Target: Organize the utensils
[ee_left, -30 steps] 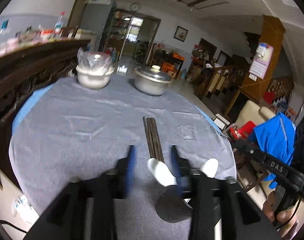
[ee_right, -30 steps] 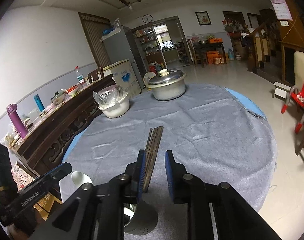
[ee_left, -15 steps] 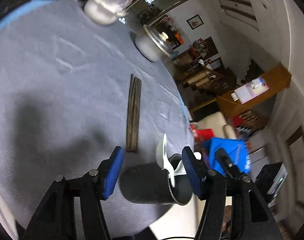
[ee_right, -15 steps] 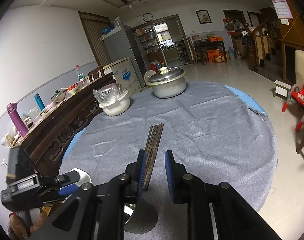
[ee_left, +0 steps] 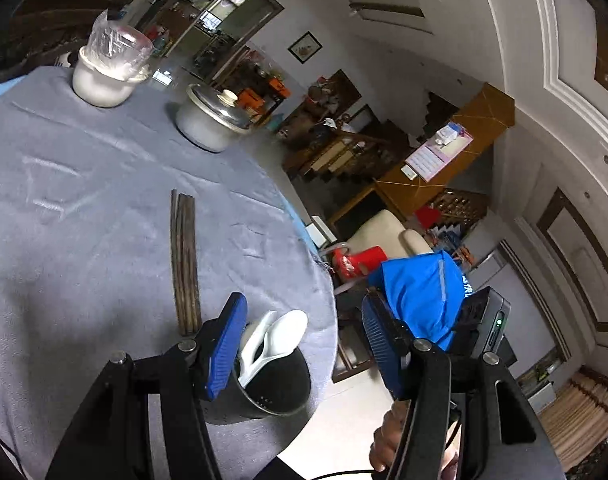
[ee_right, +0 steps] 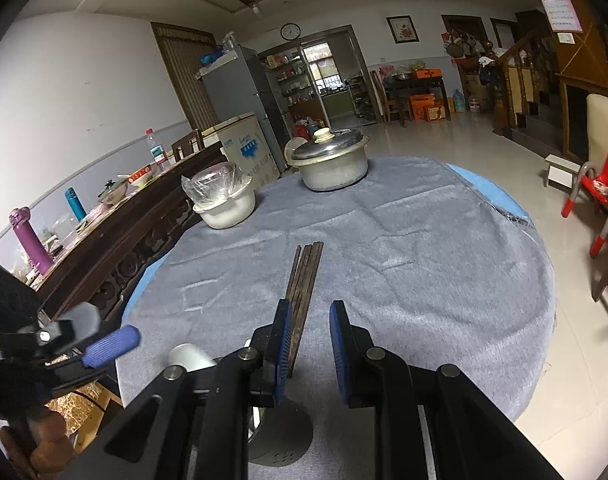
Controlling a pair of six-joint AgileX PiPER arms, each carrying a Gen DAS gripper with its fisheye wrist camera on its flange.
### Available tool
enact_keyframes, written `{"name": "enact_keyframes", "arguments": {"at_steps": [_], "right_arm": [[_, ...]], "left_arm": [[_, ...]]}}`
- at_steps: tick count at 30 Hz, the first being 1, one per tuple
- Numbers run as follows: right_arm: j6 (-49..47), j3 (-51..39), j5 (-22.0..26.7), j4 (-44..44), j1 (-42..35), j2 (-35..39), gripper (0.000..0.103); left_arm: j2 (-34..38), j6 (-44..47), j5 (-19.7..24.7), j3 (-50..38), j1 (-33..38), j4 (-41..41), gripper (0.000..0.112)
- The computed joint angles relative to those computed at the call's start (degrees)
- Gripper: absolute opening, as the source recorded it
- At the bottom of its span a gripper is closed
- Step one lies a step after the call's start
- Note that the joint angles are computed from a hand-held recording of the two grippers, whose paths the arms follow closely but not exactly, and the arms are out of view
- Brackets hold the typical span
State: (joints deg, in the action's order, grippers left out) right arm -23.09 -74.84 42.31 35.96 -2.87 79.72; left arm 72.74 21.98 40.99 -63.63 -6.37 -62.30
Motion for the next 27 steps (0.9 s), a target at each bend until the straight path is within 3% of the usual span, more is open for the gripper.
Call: {"name": "enact_keyframes", "arguments": {"at_steps": [5,8,14,19,22,27], "right_arm": [[-0.07,0.20,0.00,0.10,-0.37,0.00,0.021],[-0.16,0.06,0.31,0.43,-0.87,0.59,0.021],[0.20,0.15,0.73,0.92,-2.12,3.02,0.021],[0.68,-0.37,1.15,0.79,-3.15,6.36,0.021],[0.97,-0.70,1.11,0.46,-3.84,8.19,0.021],[1.01,-1.99,1.10,-0.13,-5.11,10.97,0.021]], "left_arm": [[0.39,-2.56,0.00,1.67,3.83,0.81,0.060],[1.51,-5.55,-2.31,1.60,4.27,4.37,0.060],[8.96,-15.16,-3.26,-5.83,2.58,19.89,0.061],[22.81,-24.74,1.14,-21.62,-0.57,37.26,0.061],[31.23,-28.08,6.48,-32.92,-2.84,46.12,0.061],[45.44,-28.67,17.25,-53.05,-5.01,49.34,0.061]]}}
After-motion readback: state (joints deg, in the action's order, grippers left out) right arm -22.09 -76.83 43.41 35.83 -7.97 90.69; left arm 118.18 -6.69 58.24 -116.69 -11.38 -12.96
